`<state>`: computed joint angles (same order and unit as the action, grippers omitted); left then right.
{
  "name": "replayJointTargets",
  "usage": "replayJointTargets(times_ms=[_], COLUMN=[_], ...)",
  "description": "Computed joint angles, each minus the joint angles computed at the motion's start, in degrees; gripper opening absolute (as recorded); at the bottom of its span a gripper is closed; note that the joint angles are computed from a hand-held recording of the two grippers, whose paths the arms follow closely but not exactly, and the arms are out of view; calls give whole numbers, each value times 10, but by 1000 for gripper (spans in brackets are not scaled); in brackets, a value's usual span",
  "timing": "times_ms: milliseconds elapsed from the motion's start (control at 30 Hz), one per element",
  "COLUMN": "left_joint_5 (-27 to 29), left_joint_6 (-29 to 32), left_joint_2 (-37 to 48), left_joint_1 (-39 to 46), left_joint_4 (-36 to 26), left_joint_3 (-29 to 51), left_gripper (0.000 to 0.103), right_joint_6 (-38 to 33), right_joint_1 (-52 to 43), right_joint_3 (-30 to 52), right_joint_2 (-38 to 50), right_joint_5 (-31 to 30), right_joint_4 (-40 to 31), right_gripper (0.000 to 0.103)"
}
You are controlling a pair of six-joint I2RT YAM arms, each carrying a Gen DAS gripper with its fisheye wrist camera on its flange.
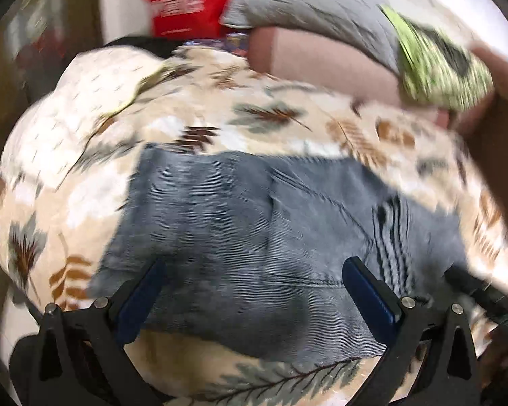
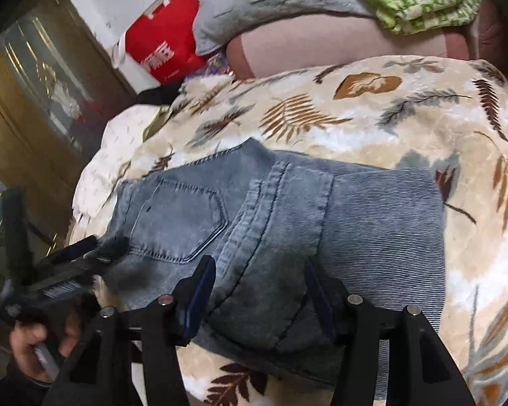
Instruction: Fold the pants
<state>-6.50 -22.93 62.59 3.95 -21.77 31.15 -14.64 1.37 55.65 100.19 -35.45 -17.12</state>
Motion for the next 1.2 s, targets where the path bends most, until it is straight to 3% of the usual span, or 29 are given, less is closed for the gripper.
replayJointTargets(times_ms=[233, 300, 400, 633, 767, 833, 1067, 1200], left_joint_5=[276, 336, 377, 405, 395, 369, 201, 160], left_joint_6=[-8, -11, -17, -74, -86, -92, -84, -68], left_joint_2=[-103, -88, -52, 79, 94, 97, 120, 127], left_joint_1=[340, 392, 406, 365, 345, 327, 214, 190], left_joint_4=[-88, -91, -74, 58, 95, 111, 116, 116], left_joint_3=[-31, -43, -60, -82, -89, -88, -54, -47], left_gripper=[103, 103, 103, 102, 102, 102, 102, 95], right_joint_6=[1, 4, 7, -7, -8, -7, 0, 6], right_joint_1=[-5, -3, 1, 24, 31, 33, 60, 78], right_joint_3=[0, 2, -4, -30, -40, -40, -51, -53], right_joint_2=[20, 20, 13, -22, -23, -20, -34, -36], right_joint_5=[-16, -19, -23, -15, -5, -1, 24, 39], right_joint_4=[18, 18, 18, 26, 32, 33, 46, 44], right_gripper=[58, 58, 58, 58, 58, 58, 58, 58])
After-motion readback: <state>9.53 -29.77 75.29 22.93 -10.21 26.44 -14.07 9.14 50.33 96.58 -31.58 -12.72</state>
